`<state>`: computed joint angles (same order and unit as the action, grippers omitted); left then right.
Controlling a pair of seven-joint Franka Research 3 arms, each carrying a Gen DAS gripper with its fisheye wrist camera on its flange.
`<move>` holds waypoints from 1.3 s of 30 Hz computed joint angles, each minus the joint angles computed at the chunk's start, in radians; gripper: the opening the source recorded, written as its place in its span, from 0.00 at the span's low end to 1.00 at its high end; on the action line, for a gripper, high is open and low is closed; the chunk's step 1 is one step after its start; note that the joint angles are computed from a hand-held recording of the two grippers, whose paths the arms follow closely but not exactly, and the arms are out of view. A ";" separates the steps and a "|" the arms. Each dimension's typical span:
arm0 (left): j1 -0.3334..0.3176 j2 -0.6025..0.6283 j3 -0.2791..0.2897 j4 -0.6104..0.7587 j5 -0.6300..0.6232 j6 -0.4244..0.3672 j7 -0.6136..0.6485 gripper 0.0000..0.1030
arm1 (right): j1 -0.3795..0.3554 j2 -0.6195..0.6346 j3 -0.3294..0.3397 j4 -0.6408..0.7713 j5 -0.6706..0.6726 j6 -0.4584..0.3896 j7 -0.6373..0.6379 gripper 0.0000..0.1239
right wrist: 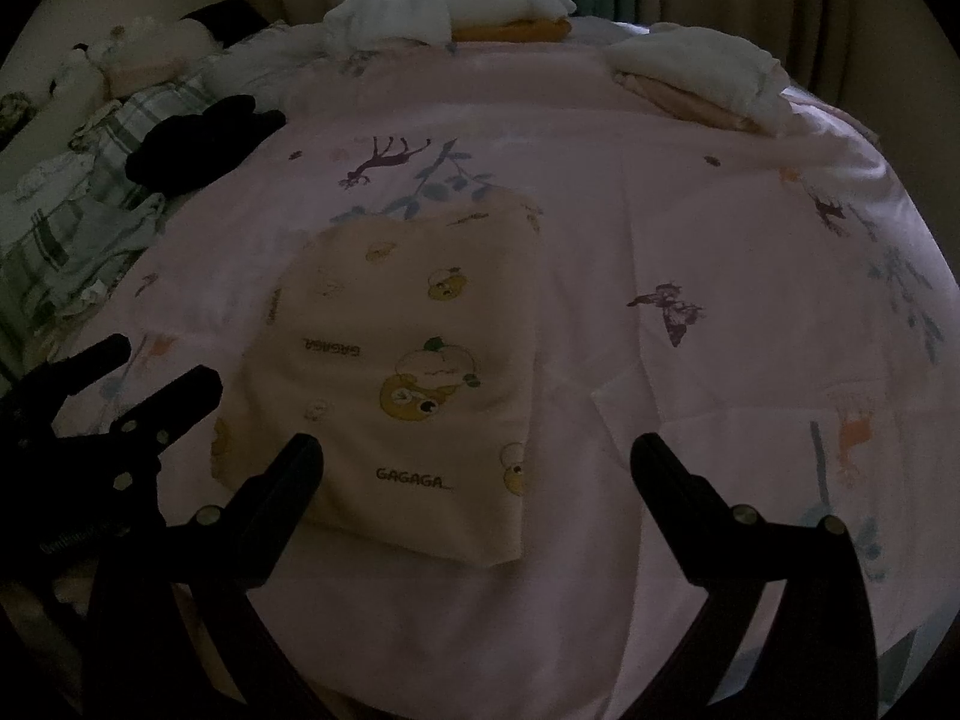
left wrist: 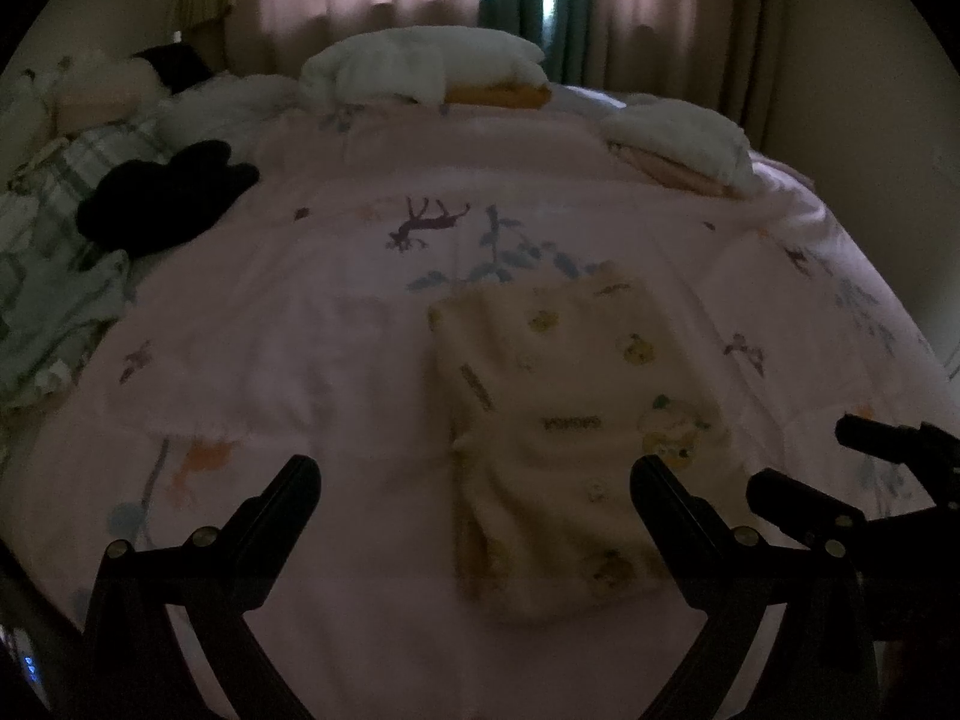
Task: Fold small clothes
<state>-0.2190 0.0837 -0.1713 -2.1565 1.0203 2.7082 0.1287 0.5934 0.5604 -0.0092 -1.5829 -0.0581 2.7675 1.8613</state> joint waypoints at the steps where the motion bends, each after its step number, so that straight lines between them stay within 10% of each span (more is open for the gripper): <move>1: -0.002 0.000 -0.001 0.002 0.002 -0.007 -0.004 0.99 | 0.000 -0.001 0.000 -0.002 0.002 0.002 0.001 0.83; 39: -0.016 0.014 -0.001 0.018 0.005 -0.032 -0.022 0.99 | -0.003 0.006 0.002 -0.008 0.030 0.027 -0.001 0.83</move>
